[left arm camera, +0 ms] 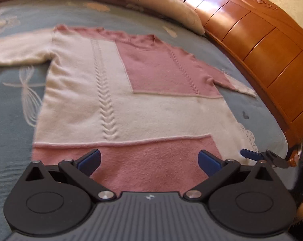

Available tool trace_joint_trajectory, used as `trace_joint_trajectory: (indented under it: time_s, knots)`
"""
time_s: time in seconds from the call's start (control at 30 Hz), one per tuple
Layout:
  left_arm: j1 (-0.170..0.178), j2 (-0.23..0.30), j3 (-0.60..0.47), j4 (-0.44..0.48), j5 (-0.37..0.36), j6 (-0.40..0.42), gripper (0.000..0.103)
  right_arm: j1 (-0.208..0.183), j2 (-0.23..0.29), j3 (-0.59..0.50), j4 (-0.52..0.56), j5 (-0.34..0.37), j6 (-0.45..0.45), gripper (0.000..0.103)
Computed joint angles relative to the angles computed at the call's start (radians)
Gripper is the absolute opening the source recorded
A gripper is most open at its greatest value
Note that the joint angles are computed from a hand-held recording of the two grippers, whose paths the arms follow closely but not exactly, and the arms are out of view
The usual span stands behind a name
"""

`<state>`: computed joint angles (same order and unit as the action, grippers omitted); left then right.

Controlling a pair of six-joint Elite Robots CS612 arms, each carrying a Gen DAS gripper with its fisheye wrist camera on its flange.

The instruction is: Fold clothes

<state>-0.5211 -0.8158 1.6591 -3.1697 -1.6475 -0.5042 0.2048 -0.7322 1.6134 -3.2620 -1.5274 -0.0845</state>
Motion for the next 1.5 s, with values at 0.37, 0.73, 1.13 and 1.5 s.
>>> trace_joint_trajectory:
  time_s: [0.37, 0.73, 1.13, 1.5]
  knots:
    - [0.032, -0.037, 0.058, -0.032, 0.007, -0.073, 0.102, -0.009, -0.014, 0.028, 0.008, 0.02, 0.019, 0.103]
    - [0.009, -0.034, 0.053, 0.019, 0.011, -0.003, 0.102, -0.005, -0.011, 0.037, -0.023, 0.005, 0.025, 0.103]
    - [0.002, 0.003, 0.047, -0.081, -0.164, 0.01, 0.102, -0.005, -0.004, 0.044, -0.065, 0.005, 0.04, 0.103]
    - [0.026, 0.019, 0.034, -0.114, -0.232, -0.08, 0.102, 0.049, -0.015, 0.005, -0.011, -0.064, -0.125, 0.103]
